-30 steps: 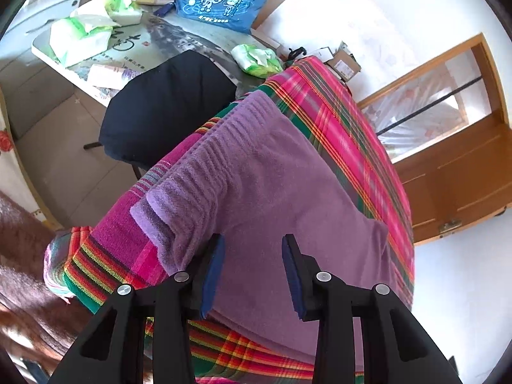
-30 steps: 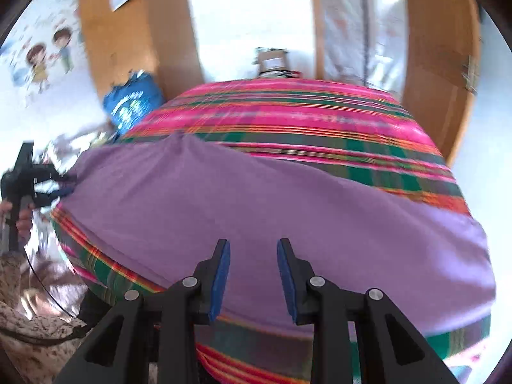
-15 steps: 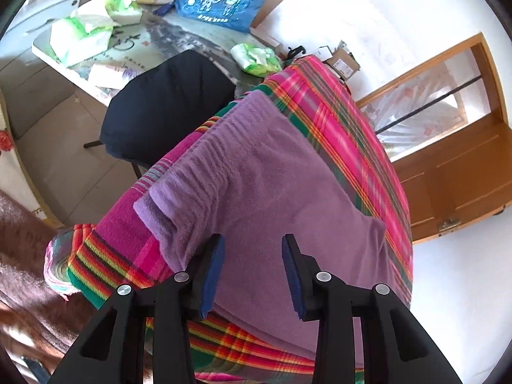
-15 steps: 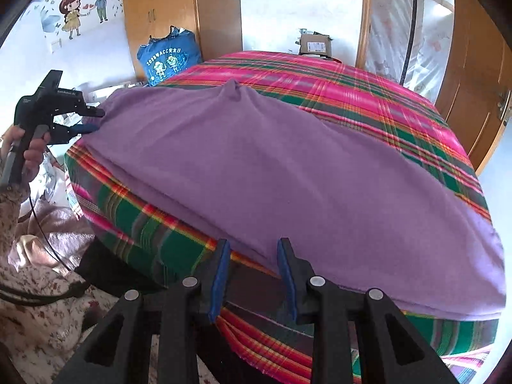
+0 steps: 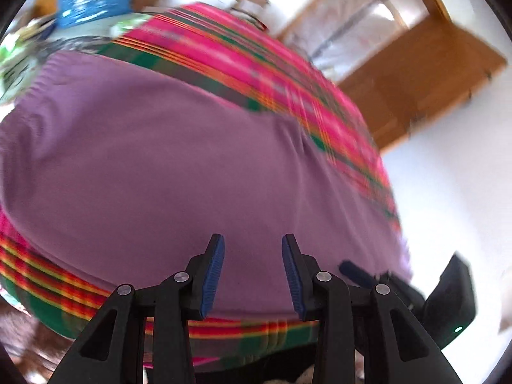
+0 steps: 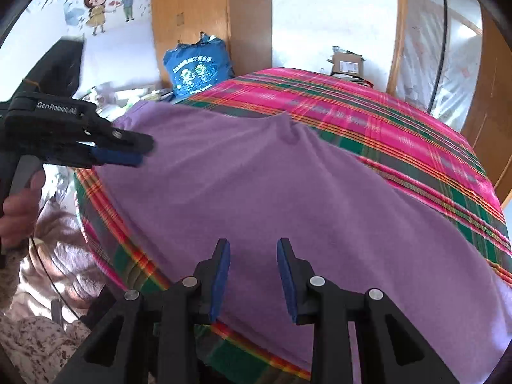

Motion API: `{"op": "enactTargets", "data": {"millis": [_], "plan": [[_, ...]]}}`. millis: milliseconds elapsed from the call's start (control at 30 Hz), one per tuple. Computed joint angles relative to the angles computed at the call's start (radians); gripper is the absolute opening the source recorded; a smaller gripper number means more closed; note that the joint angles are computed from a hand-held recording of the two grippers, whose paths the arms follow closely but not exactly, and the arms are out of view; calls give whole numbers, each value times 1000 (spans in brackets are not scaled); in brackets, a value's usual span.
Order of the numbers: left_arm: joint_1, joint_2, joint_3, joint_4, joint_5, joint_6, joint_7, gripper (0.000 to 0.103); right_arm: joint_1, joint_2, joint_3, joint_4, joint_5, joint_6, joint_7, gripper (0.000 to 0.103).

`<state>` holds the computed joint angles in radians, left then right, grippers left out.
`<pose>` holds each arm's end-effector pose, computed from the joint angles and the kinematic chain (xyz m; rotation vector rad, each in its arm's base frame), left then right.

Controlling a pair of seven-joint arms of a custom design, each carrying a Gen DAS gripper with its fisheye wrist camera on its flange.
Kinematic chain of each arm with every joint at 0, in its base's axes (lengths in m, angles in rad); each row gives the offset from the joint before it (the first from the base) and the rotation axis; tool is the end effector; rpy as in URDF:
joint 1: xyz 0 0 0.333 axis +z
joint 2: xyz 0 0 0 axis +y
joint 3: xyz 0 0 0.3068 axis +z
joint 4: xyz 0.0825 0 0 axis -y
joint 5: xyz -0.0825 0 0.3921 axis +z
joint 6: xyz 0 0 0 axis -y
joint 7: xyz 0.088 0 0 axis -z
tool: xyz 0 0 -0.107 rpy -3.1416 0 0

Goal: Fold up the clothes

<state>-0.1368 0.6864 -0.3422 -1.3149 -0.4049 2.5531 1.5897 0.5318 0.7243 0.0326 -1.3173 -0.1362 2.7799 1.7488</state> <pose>0.7229 -0.2878 0.4032 1.9017 -2.0688 1.0937 0.6673 0.4207 0.3838 -2.0984 1.2753 -0.4711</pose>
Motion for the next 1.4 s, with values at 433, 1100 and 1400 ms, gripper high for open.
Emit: {"op": "enactTargets", "data": {"millis": [433,1100,1400], "plan": [[32,-85,-28,-168,-59,33,126,39,7,-97,13,-183,0,75,8,32],[-67,60,-36,104,-18,-119,174,39,45,-209,-161,-350,-177,103,384,32],[-133,169,-15,296,48,-212,160,39,86,-362,-253,-593,-335,254,604,31]]}}
